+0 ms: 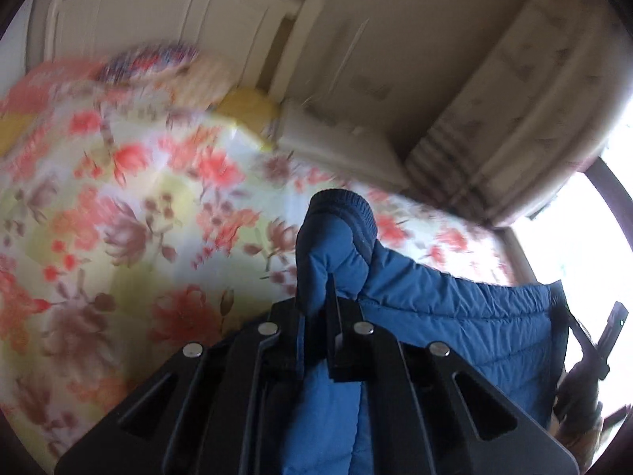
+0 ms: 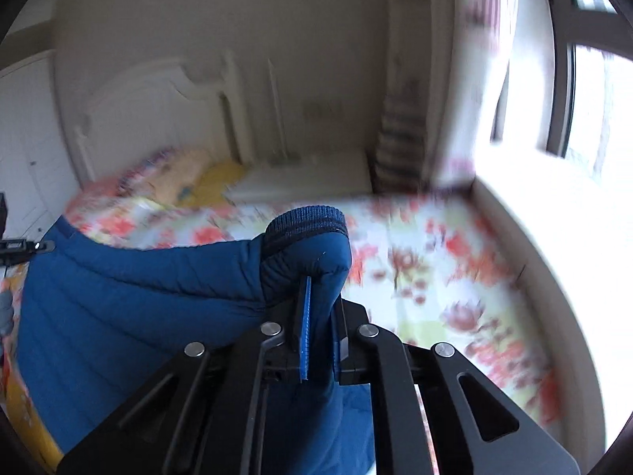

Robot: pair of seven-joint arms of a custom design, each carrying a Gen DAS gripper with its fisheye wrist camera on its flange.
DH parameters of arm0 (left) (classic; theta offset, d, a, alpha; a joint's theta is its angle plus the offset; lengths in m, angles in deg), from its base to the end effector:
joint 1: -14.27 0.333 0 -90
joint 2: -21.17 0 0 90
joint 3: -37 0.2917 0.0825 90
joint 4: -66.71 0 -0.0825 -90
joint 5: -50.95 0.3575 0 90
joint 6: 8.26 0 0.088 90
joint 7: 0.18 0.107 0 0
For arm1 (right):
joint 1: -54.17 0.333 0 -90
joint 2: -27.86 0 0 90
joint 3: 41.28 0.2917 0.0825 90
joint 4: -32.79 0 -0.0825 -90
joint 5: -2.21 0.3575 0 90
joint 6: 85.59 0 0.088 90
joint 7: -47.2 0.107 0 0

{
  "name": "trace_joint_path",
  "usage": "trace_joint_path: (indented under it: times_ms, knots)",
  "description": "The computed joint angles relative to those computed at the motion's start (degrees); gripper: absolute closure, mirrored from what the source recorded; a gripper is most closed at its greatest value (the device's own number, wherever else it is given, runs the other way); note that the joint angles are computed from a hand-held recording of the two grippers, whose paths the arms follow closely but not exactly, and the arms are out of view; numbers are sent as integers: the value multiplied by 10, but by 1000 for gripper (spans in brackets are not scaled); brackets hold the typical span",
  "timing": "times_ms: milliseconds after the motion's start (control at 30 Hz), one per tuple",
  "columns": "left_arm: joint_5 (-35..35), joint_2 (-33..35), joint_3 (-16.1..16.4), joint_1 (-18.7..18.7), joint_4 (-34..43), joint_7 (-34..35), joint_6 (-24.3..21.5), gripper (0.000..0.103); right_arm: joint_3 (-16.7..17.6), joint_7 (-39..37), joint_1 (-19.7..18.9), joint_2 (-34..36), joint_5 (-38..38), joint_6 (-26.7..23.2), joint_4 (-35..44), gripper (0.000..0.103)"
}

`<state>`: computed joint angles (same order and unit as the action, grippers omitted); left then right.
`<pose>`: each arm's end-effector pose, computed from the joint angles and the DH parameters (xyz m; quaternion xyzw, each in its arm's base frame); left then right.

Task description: Fold large clothes

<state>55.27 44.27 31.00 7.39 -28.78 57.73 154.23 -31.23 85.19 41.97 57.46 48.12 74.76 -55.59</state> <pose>0.6654 -0.1452 0.4555 -0.7454 0.5511 -0.3439 0.1496 0.6963 -0.0833 0.4201 -0.6819 0.5876 -0.2211 0.3753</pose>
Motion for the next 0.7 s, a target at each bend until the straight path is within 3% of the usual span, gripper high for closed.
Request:
trace_joint_path:
  times_ms: [33,100,200,300,367,433,500,533,600,633,700]
  knots:
    - [15,30,14,-11,30,-13,-15,95,-35,53,31,38,-51,-9,35,94]
    - [41,79,39,-30,66,-40,-33,92,-66,127,53,96,-111,-36,80,94]
    - [26,107,26,-14,57,-46,-1,88,-36,148,25,130,-114,-52,102,94]
    - [43,81,47,-27,25,-61,38,89,-8,129,2,114,-109,-30,82,94]
    - [66,71,65,-43,24,-71,39,89,5,118,-9,105,-103,-24,80,94]
    - [83,77,74,-52,40,-78,22,88,-6,137,-1,106,-116,-37,89,94]
    - [93,104,77,-58,80,-88,-25,79,-40,177,27,123,-159,-50,103,94]
    - [92,115,71,-55,96,-88,-47,69,-55,203,39,136,-183,-67,116,94]
    - [72,131,52,-36,115,-88,-75,57,-51,222,35,147,-194,-71,129,90]
    - [76,125,56,-38,105,-100,-65,51,-50,228,31,142,-198,-81,129,84]
    - [110,93,87,-57,56,-146,-17,43,-42,229,21,121,-203,-77,104,27]
